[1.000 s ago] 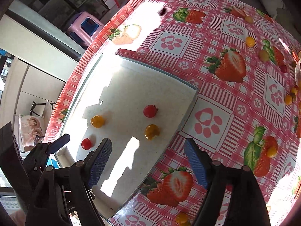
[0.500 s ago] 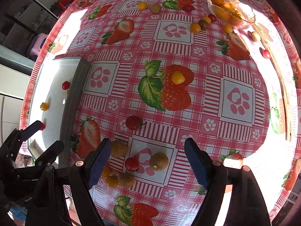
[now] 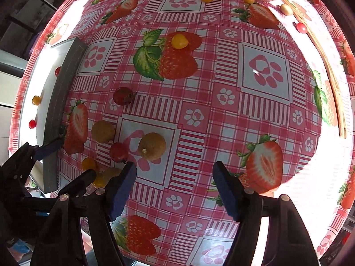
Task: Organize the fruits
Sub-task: 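Move both open tools back over the tomatoes on the tablecloth, then grasp a greenish cherry tomato with each tool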
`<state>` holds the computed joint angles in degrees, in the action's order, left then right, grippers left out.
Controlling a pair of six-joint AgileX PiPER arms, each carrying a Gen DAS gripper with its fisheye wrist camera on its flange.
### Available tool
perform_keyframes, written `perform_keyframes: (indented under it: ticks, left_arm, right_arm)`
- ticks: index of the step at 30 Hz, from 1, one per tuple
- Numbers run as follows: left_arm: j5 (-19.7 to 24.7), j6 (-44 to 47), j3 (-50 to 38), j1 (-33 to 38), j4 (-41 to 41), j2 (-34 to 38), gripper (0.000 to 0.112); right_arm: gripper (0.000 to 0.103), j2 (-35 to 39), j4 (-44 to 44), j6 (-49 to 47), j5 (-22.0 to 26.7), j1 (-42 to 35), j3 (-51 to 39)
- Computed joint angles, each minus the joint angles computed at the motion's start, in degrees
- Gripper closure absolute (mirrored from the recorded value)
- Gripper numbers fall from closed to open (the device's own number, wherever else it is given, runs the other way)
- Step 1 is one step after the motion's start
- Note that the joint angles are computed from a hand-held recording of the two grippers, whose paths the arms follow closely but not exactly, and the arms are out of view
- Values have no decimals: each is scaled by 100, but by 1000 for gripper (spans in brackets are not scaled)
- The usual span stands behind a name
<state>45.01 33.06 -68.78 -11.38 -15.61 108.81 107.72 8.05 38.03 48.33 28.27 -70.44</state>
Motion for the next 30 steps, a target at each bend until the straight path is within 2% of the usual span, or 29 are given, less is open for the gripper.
perform_keyframes:
  ticks: [6, 11, 15, 17, 18, 27, 30]
  left_arm:
    - [-256, -215, 32, -25, 231, 31, 29]
    - [-273, -462, -45, 24, 340, 142, 29]
    - [-283, -550, -113, -56, 348, 160, 29]
    - [-264, -504, -180, -103, 265, 173, 29]
    - [-251, -479, -209, -129, 250, 182, 29]
    - [-308, -506, -445, -481, 274, 389, 29]
    - [-387, -546, -494, -573, 342, 469, 34]
  right_arm:
    - [42, 136, 114, -167, -155, -31, -61]
    - [47, 277, -38, -149, -114, 29, -300]
    - [55, 446, -176, -134, -29, 58, -529]
    - [70, 529, -224, -81, 2, 93, -630]
    - [74, 553, -264, -32, 11, 108, -653]
    - [75, 181, -217, -28, -361, -71, 25]
    - [75, 121, -157, -80, -423, -126, 126]
